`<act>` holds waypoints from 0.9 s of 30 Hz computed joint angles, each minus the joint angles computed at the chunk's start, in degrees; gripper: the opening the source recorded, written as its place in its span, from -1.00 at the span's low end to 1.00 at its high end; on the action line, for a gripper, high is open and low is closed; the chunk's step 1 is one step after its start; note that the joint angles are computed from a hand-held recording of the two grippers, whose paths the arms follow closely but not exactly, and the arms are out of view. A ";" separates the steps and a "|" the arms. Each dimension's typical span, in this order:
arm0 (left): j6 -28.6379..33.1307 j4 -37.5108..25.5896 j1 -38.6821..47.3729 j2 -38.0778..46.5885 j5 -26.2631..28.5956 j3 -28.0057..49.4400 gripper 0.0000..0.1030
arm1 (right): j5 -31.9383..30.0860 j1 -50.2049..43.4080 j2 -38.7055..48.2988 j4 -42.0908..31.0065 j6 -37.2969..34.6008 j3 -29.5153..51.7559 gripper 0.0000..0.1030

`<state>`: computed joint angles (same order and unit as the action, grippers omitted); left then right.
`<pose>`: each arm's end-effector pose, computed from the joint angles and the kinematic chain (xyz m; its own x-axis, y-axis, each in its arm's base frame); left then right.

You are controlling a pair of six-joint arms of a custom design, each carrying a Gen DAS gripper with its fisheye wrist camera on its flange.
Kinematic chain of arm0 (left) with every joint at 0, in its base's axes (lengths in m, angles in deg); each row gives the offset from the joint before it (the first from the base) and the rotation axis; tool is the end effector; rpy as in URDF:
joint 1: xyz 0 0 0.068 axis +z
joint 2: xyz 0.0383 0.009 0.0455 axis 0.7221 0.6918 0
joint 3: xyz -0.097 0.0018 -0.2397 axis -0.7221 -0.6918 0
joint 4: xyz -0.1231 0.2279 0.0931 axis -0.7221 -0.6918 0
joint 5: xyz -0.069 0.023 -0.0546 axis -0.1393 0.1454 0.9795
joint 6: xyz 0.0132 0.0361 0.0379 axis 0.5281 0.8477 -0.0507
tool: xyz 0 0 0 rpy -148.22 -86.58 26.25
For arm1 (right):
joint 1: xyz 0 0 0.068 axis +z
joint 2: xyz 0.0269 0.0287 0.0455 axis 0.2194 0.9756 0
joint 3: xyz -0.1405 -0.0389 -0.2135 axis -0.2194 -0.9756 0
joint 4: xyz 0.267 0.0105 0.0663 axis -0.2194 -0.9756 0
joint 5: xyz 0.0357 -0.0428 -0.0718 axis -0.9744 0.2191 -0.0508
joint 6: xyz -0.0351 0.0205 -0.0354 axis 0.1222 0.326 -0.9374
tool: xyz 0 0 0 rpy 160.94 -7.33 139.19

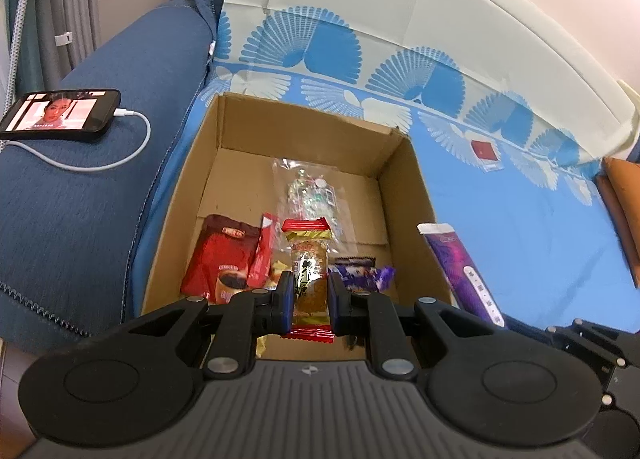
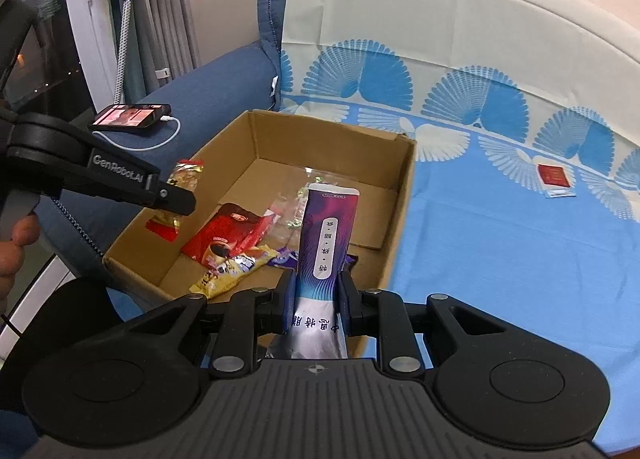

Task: Organize snacks
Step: 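Lower both tools into the box and open them to drop the items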

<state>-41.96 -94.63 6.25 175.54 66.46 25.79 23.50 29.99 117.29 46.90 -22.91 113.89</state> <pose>0.3087 -0.2517 0.3162 -0.8060 0.0527 -0.5896 0.1975 0.9629 -0.1840 0.2203 0.0666 0.3010 -0.6846 -0.0864 -0.7238 -0.1751 0.9834 0.0482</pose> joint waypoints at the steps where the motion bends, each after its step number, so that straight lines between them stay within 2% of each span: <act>1: 0.28 0.18 0.50 0.67 0.28 0.48 -0.64 | -0.21 -0.02 0.97 0.52 0.02 0.32 -0.54; 15: 2.54 0.02 5.16 13.08 3.96 9.88 -0.64 | -2.56 -2.27 16.80 7.80 -1.19 5.04 -0.53; 27: 4.57 -2.51 7.17 25.13 2.71 22.65 -0.63 | -3.69 -3.70 27.35 12.17 -3.17 10.29 -0.53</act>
